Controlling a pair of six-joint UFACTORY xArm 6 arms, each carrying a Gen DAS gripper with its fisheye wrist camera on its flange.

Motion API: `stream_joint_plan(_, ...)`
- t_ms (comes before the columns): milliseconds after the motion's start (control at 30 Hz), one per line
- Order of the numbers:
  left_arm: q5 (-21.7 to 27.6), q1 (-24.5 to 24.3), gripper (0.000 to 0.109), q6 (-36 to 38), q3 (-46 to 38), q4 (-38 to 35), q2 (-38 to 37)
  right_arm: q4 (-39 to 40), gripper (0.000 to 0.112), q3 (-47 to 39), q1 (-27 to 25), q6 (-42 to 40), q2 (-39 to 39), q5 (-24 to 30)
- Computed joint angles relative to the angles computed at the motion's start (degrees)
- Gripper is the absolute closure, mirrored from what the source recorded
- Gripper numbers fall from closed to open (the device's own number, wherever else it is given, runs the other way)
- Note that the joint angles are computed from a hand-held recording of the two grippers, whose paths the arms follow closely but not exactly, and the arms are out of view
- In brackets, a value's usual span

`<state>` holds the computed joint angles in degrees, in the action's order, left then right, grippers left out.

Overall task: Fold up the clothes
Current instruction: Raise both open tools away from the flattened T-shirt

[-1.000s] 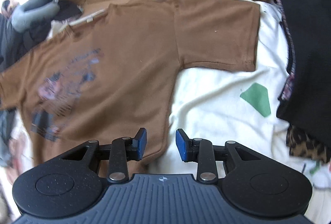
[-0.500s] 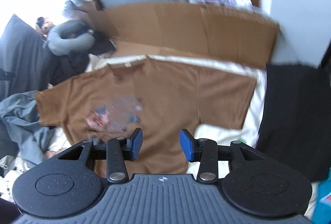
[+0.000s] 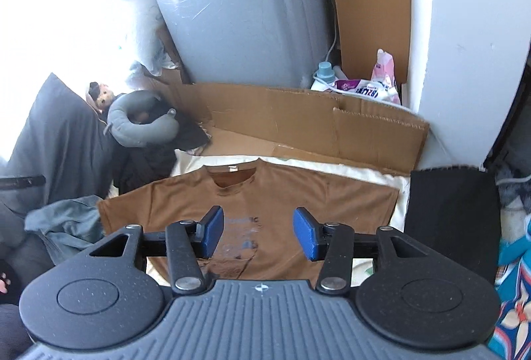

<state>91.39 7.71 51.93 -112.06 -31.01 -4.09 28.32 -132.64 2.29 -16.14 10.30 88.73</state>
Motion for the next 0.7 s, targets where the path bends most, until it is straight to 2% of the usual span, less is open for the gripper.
stream_joint_plan(67, 2.5, 1.1, 0.064, -1.6, -1.1, -1.5, 0.8, -0.4, 0.058, 4.4, 0.1, -0.1, -3.4, -1.5)
stream_joint_plan(200, 1.5, 1.8, 0.061, 0.1, 3.7, -3.4, -1.7, -2.0, 0.058, 11.0, 0.4, -3.6, -9.0, -4.1)
stream_joint_plan(267, 3.0, 2.1, 0.061, 0.5, 4.9, -4.3, -2.0, -4.2, 0.058, 13.2, 0.9, -4.8, -11.1, -5.6)
stream_joint_plan(433, -0.1, 1.4, 0.061, 5.2, 13.1, -3.9, -5.9, -7.7, 0.058, 20.0, 1.2, -2.7, -16.1, -9.5)
stream_joint_plan(533, -1.4, 1.3, 0.06, 7.5, 17.6, -4.5, -7.4, -8.5, 0.058, 27.5, 1.3, -3.6, -20.4, -13.2)
stream_joint_plan(700, -5.6, -0.3, 0.058, 9.3, 26.1, -0.2, -10.6, -7.4, 0.058, 37.0, 0.1, -3.4, -25.3, -13.9)
